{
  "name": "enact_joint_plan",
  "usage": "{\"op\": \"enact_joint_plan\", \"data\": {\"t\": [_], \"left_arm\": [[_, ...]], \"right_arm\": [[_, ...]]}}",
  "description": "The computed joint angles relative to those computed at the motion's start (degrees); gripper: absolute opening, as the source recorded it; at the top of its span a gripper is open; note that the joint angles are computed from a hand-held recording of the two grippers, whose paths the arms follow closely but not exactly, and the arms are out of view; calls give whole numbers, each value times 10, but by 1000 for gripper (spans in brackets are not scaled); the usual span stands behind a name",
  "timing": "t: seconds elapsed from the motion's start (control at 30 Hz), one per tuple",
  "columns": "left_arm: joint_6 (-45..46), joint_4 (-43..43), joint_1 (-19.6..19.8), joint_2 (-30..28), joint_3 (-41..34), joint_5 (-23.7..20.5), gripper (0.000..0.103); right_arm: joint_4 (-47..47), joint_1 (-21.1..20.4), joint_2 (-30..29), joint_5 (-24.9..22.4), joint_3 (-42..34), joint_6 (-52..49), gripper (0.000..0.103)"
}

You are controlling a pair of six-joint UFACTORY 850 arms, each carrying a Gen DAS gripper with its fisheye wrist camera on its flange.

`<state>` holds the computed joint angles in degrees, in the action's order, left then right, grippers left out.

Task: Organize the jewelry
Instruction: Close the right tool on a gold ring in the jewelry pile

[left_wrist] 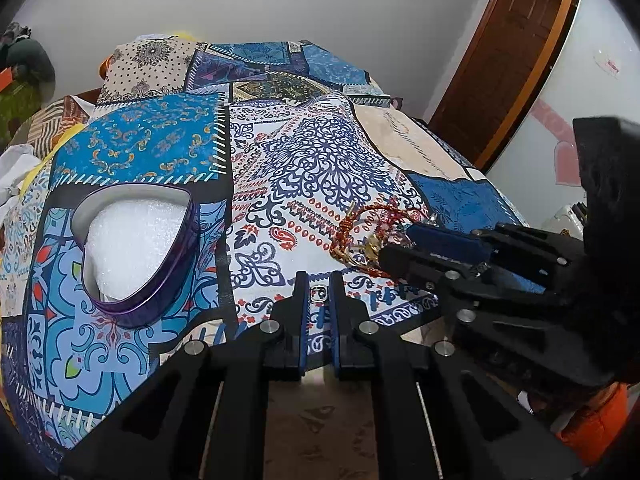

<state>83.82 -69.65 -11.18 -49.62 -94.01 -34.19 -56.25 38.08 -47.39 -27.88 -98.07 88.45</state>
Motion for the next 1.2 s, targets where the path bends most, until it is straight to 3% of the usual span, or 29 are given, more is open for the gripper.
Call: {"op": "enact_joint_plan", "data": {"t": [0.03, 0.17, 0.43, 0.7, 0.9, 1.0, 1.2], "left_arm": [[0, 0, 0, 1, 1, 0, 8], [1, -2, 1, 4, 4, 2, 7], [14, -20, 5, 18, 17, 6, 8], [69, -75, 13, 47, 44, 9, 8], [95, -100, 21, 63, 62, 11, 8], [90, -98, 24, 63, 61, 9, 8], [74, -90, 27, 54, 53, 9, 8]], "right_arm": [[8, 1, -4, -8, -5, -13, 15], [-4, -2, 2, 1, 5, 17, 10], [-53, 0, 23, 11, 30, 85, 10], [-96, 12, 36, -14, 27, 114, 6], [-18, 10, 18, -21, 0, 36, 8], [41, 2, 11, -10, -7, -8, 20], [83, -4, -7, -22, -29, -62, 21]]}}
